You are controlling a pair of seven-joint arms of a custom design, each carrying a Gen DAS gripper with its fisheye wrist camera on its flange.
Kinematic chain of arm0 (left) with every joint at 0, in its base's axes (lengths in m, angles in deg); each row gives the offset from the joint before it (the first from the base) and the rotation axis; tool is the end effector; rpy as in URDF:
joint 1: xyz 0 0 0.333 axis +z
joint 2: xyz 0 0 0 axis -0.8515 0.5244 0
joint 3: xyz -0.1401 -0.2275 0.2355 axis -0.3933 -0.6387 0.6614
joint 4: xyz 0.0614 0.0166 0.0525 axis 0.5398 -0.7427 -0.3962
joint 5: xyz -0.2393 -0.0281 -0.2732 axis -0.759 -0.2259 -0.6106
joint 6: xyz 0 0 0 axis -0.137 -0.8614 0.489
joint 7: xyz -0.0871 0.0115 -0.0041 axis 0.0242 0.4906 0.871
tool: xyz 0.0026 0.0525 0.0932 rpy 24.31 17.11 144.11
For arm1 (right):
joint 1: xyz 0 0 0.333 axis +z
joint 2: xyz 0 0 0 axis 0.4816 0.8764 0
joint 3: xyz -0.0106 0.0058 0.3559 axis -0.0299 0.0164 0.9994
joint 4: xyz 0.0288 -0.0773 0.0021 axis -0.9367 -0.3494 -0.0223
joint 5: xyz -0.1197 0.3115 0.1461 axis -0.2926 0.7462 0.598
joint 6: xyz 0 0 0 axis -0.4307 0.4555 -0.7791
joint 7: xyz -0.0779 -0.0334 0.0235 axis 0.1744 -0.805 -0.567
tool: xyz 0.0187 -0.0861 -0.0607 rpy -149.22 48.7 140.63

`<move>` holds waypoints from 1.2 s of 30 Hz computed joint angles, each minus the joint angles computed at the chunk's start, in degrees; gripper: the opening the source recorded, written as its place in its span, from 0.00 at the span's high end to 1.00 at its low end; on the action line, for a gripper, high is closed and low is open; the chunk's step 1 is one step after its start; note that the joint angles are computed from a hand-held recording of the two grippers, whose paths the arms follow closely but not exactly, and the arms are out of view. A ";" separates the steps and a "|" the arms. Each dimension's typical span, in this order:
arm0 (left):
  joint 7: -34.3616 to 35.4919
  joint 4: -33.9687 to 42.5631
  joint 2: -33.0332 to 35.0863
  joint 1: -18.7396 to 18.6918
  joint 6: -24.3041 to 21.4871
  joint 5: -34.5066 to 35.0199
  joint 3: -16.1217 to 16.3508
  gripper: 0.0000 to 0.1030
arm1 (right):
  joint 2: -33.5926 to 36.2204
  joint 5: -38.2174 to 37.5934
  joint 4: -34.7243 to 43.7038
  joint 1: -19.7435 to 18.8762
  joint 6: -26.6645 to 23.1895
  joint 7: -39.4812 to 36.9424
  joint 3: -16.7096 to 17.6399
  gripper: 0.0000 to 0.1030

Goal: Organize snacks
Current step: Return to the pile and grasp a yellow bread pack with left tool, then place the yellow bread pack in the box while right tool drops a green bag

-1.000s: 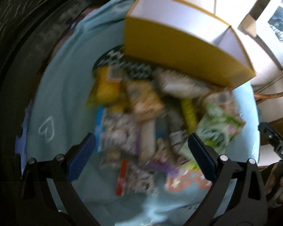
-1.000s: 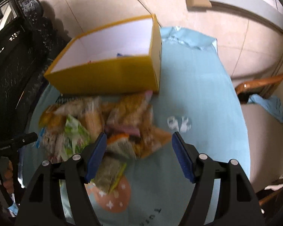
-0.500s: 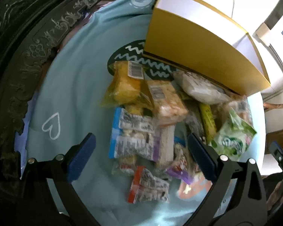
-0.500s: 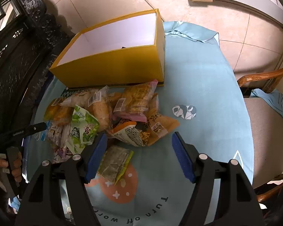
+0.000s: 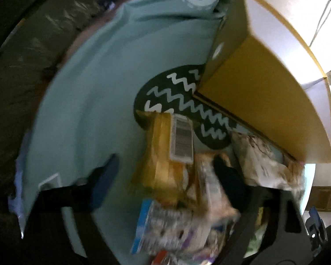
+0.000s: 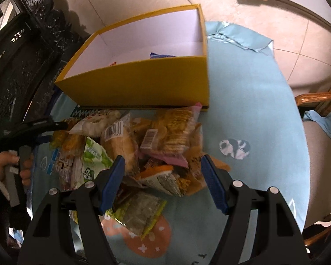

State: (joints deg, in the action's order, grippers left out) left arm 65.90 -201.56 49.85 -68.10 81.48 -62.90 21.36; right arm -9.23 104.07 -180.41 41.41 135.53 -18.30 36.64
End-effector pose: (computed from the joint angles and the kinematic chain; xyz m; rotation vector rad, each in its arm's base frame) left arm 0.5258 -0.1906 0.5316 -2.6394 1.4514 -0.3817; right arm 0.4858 0.0668 0.5490 -1.9871 1.6018 -0.1326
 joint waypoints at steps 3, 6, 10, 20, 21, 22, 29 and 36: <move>0.06 -0.33 1.34 0.03 1.94 0.25 0.29 0.46 | 1.34 0.18 1.43 0.07 -0.40 0.20 0.29 0.30; 1.12 0.57 2.24 -0.24 0.40 1.13 0.38 0.64 | 1.57 0.29 2.12 0.67 0.45 -1.72 0.97 0.30; -1.91 -0.90 0.12 -0.72 1.15 3.35 0.24 0.65 | 1.82 2.44 3.64 2.57 0.64 -7.67 1.63 0.30; -0.94 -2.61 -5.89 -0.13 2.31 3.38 -1.72 0.65 | 3.42 -2.10 4.25 -3.15 -1.33 1.37 0.03 0.30; -0.81 -2.79 -5.96 -0.07 2.40 3.24 -1.89 0.65 | 3.37 -2.75 4.10 -3.71 -1.53 2.07 -0.14 0.30; -1.20 -2.52 -5.72 -0.26 2.01 3.28 -2.36 0.65 | 3.19 -2.90 3.93 -4.02 -1.66 2.40 -0.24 0.30; 0.23 -3.34 -6.55 -0.70 1.11 1.28 -2.89 0.65 | 1.14 5.36 4.19 -0.74 -13.78 -6.94 0.21 0.30; 0.54 -4.48 -7.67 -1.11 1.92 0.44 -3.53 0.65 | 3.84 9.05 3.50 1.21 -14.04 -2.68 3.29 0.51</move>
State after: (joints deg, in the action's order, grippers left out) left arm 66.43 -206.04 42.18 -69.21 83.40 -62.46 17.82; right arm -5.39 113.12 -176.91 42.63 121.48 -20.98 39.93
